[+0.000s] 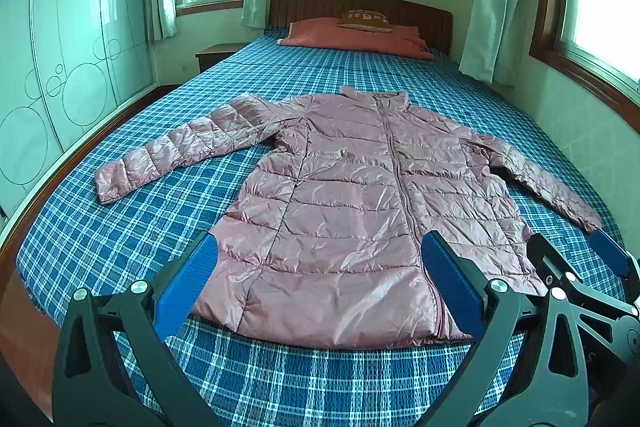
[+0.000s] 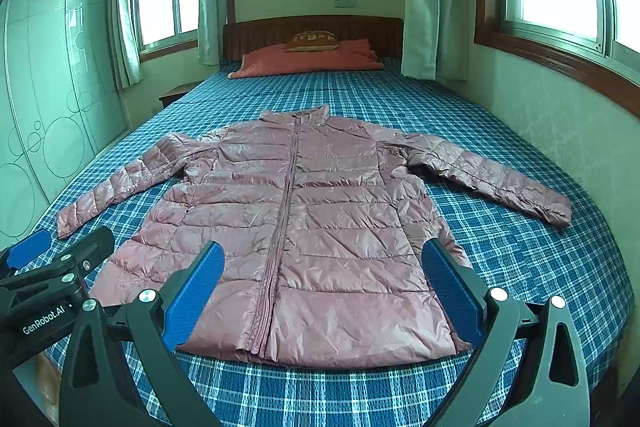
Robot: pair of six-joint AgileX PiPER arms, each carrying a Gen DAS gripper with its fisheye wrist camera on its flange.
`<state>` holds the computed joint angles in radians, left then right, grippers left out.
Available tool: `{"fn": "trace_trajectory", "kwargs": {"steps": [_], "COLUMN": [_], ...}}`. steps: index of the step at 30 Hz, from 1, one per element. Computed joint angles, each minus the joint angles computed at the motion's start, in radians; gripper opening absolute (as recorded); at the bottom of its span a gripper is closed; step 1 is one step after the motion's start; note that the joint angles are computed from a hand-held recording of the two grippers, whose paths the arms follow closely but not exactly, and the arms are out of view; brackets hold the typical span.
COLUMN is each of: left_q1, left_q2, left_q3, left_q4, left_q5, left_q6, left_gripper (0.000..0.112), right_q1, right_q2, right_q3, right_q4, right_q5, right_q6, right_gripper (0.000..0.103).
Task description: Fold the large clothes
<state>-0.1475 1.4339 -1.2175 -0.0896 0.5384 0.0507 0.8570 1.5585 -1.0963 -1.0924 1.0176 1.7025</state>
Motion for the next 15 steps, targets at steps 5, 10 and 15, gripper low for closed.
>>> {"fn": "trace_trajectory", "kwargs": {"steps": [5, 10, 15], "left_q1": [0.001, 0.002, 0.004], "left_q2": [-0.001, -0.001, -0.001], "left_q3": [0.002, 0.006, 0.01], "left_q4": [-0.003, -0.004, -0.008], "left_q5": [-0.002, -0.004, -0.006], "left_q6": [0.004, 0.005, 0.009], "left_gripper": [0.101, 0.101, 0.101], "right_q1": [0.001, 0.002, 0.002], "right_q2": [0.0, -0.001, -0.002], "right_q3": [0.001, 0.003, 0.003], "right_q4": [-0.001, 0.0, 0.0], "right_q5": [0.001, -0.001, 0.0], "right_q6": [0.001, 0.003, 0.004], "right_gripper": [0.098, 0.098, 0.098]}}
